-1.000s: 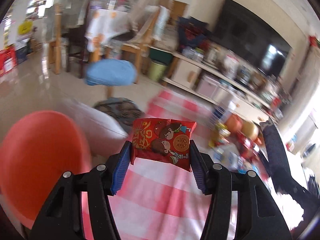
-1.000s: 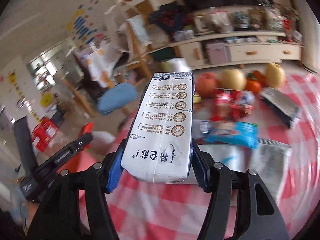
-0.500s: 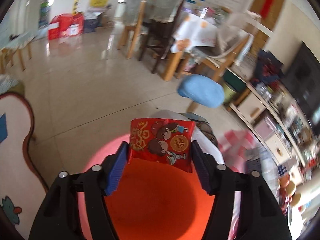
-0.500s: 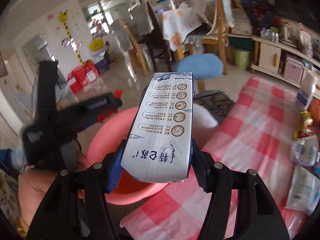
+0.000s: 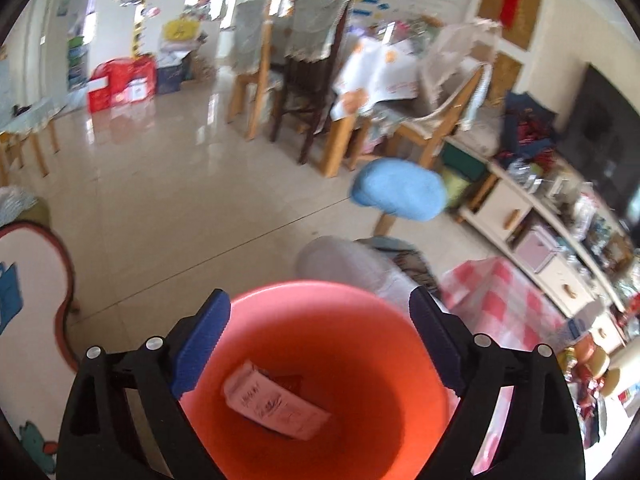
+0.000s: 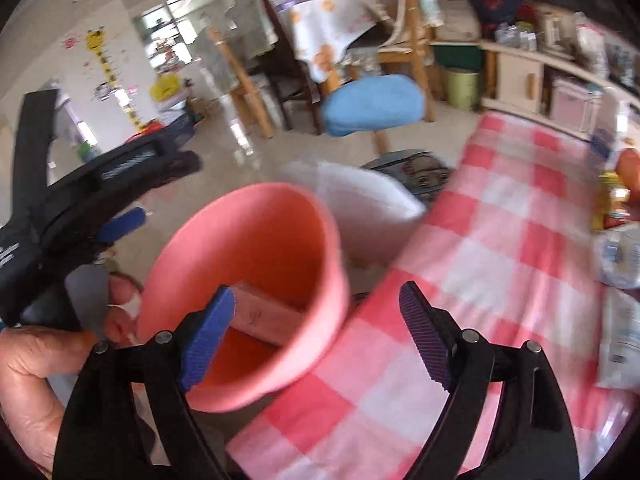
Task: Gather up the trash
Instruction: 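Bring both open tools back over the table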
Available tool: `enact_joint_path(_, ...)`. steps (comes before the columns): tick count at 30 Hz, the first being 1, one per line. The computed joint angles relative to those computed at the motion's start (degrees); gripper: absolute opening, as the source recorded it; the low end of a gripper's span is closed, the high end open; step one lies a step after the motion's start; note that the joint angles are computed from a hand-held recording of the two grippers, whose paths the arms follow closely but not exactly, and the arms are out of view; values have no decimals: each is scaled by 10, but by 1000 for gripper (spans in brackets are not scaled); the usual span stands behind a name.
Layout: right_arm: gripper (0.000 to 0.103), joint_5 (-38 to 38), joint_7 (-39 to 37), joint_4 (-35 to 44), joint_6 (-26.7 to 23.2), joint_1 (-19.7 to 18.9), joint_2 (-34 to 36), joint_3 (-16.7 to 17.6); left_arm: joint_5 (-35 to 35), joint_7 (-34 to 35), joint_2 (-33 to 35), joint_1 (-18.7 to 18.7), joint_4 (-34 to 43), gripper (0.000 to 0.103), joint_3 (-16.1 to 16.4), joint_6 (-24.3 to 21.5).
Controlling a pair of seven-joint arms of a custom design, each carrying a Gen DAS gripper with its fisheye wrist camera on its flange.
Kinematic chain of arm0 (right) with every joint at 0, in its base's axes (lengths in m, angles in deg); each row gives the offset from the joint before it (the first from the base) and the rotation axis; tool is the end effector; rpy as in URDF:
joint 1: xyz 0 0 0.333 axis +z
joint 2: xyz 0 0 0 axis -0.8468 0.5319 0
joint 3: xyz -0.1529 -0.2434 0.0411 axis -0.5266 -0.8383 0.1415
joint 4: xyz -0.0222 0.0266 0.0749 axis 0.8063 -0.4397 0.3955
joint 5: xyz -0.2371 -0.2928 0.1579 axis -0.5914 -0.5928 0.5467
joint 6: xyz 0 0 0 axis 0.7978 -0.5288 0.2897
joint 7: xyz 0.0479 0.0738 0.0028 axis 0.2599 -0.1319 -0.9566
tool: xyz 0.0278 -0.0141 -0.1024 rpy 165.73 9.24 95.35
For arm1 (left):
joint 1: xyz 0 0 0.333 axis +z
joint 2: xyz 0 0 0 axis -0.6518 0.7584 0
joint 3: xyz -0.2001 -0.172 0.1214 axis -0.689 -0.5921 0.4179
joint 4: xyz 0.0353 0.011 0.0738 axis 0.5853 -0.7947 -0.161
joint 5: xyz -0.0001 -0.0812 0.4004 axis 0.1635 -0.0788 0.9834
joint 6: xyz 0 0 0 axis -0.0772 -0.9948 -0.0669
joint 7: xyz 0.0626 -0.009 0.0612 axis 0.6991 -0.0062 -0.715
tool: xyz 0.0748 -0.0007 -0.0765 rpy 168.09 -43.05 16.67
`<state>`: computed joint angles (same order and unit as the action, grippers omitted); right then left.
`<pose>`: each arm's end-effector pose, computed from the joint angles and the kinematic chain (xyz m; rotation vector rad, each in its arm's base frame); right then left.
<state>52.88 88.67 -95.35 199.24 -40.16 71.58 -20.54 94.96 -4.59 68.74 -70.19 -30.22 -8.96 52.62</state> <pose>0.5278 0.1909 0.5101 -2.0356 1.1439 -0.1319 0.4522 -0.4129 0.5346 -2.2054 0.8245 -0.7106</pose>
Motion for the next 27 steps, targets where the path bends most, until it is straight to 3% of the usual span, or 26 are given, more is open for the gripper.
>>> enact_joint_path(6, 91, -26, 6, -43, 69, -18, -40, -8, 77, 38, 59, -30, 67, 90, 0, 4)
enact_joint_path(11, 94, -37, -10, -84, 133, -29, -77, -16, 77, 90, 107, -54, 127, 90, 16, 37)
enact_joint_path(16, 95, -42, -19, -107, 160, -39, -101, -31, 86, 108, 134, -78, 159, 90, 36, 70)
enact_joint_path(27, 95, -30, -57, -131, 216, -55, -123, -62, 89, 162, 242, -139, 299, 90, 80, 80)
